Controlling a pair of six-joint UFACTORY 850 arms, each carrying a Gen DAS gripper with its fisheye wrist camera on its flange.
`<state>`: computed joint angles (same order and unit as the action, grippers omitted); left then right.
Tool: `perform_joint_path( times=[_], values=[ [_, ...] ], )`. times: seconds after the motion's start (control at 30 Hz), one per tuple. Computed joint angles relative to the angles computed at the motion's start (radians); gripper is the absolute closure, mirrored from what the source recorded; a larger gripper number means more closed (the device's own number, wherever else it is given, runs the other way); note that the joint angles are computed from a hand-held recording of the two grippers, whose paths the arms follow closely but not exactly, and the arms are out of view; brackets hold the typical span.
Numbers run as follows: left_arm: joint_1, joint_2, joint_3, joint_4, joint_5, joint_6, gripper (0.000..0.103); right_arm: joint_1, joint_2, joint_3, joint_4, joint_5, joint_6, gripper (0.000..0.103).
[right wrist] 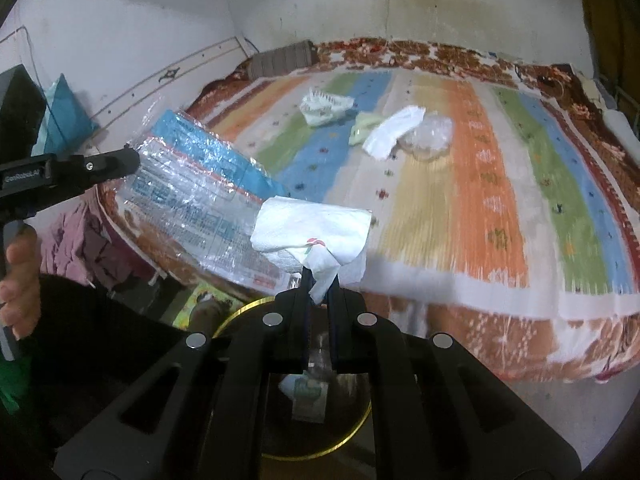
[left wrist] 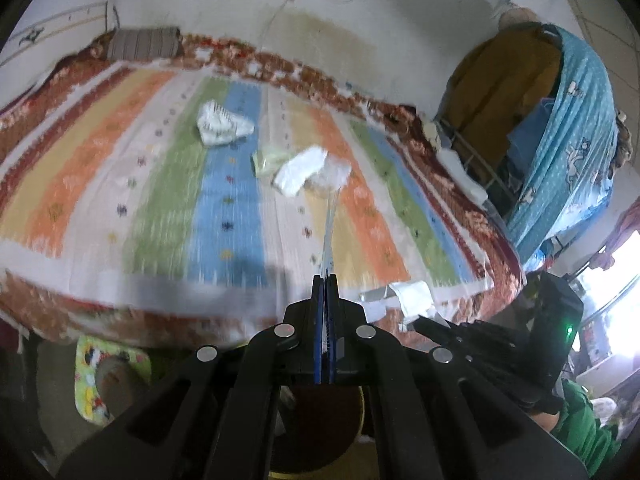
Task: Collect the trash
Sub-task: 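Carry the white tissue and blue-printed packet over the bin with both grippers, then open both grippers to drop the tissue and packet into the bin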
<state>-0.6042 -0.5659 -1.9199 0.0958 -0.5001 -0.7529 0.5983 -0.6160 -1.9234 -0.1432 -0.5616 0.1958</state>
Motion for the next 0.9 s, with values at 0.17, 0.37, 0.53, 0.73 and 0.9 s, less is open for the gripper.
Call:
perform_joint_path(
  times=[0.17, 0.37, 0.53, 0.73, 0.9],
  values=[
    [0.001, 0.021, 0.055, -0.082, -0.043, 0.013, 0.102, 0.012, 0.013, 0.051, 0.017, -0.033, 0.002, 0.097],
    [0.0, -0.042, -0.019, -0.15, -0.172, 0.055, 0.102, 0.026, -0.006, 0.068, 0.007, -0.106, 0.027, 0.097],
    [0.001, -0.115, -0.109, -0.142, -0.291, 0.029, 0.102, 0.018, -0.072, 0.009, 0.048, -0.211, 0.044, 0.097],
    [0.01, -0.232, -0.258, -0.162, -0.457, 0.019, 0.102, -0.008, -0.138, -0.055, 0.132, -0.304, 0.056, 0.097],
    [0.013, -0.33, -0.396, -0.151, -0.581, 0.01, 0.094, -0.019, -0.188, -0.107, 0.186, -0.361, 0.05, 0.094]
  ],
)
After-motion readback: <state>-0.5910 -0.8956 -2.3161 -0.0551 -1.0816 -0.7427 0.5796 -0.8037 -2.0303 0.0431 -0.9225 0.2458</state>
